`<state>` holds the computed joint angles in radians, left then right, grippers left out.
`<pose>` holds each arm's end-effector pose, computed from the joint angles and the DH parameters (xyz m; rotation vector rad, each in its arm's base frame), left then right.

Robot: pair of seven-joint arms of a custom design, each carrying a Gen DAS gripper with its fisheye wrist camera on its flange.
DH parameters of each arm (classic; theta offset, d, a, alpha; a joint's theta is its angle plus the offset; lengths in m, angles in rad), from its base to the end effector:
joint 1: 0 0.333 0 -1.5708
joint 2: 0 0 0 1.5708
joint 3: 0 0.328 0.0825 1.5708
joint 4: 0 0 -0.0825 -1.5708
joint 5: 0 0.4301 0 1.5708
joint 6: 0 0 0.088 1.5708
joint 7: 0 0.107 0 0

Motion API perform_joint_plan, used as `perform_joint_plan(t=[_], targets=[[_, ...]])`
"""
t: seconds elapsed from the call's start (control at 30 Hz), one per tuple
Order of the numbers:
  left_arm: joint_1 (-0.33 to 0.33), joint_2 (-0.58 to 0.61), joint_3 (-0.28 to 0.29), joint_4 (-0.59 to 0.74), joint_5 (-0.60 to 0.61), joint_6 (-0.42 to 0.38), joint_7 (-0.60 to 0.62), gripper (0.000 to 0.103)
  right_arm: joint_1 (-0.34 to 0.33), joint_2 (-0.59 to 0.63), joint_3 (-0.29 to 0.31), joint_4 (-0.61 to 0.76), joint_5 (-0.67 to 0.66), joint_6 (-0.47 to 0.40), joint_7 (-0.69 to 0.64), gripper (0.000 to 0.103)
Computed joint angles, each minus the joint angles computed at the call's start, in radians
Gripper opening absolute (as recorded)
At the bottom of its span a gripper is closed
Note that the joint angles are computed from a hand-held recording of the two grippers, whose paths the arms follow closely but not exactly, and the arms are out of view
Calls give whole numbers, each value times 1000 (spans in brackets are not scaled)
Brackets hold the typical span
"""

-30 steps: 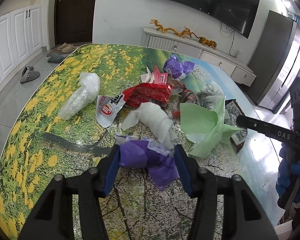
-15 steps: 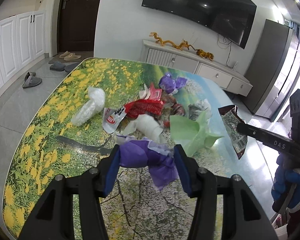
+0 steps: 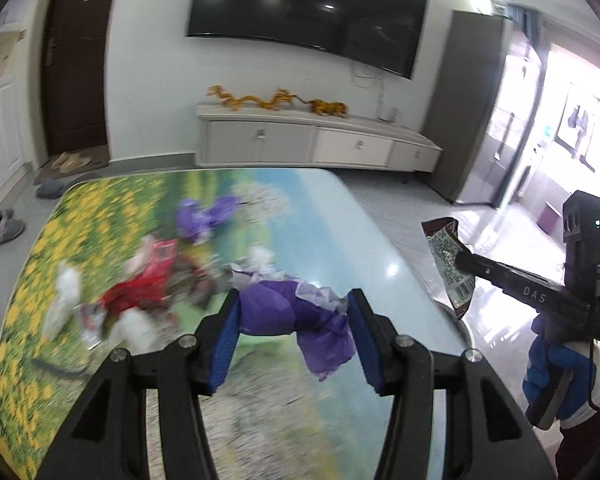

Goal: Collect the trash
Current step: 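Carry both items over the bin and open both tools to drop them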

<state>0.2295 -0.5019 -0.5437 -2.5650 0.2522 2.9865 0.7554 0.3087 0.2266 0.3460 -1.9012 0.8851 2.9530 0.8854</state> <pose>0.4505 -0.1802 0.4937 -1.8794 1.5223 -0.9152 0.5846 0.3652 0.4528 -1.8994 1.1401 -0.1586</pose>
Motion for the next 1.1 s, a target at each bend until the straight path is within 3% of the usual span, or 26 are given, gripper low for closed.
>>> perform_joint_plan(t=[0.13, 0.27, 0.43, 0.53, 0.77, 0.87, 1.0, 1.1], targets=[[43, 191, -77, 176, 97, 3, 10, 50, -27, -19, -47, -48, -15, 42, 66, 8], [70, 422, -150, 385, 287, -41, -52, 50, -55, -16, -94, -83, -101, 57, 199, 8], [-41, 709, -126, 641, 408, -140, -53, 50, -65, 30, -160, -81, -290, 21, 410, 9], [-113, 841, -102, 772, 385, -190, 8, 51, -84, 76, -174, -57, -366, -18, 496, 9], [-261, 1039, -26, 1006, 304, -272, 114, 53, -153, 156, -141, -17, -468, -71, 612, 17], [-307, 1101, -4, 1090, 252, -298, 162, 53, -162, 168, -142, -16, -515, -74, 664, 32], [-351, 1180, 7, 1196, 169, -334, 238, 56, -185, 174, -131, -15, -545, -79, 697, 34], [-364, 1219, 3, 1243, 97, -346, 291, 66, -197, 166, -129, -25, -558, -76, 720, 34]])
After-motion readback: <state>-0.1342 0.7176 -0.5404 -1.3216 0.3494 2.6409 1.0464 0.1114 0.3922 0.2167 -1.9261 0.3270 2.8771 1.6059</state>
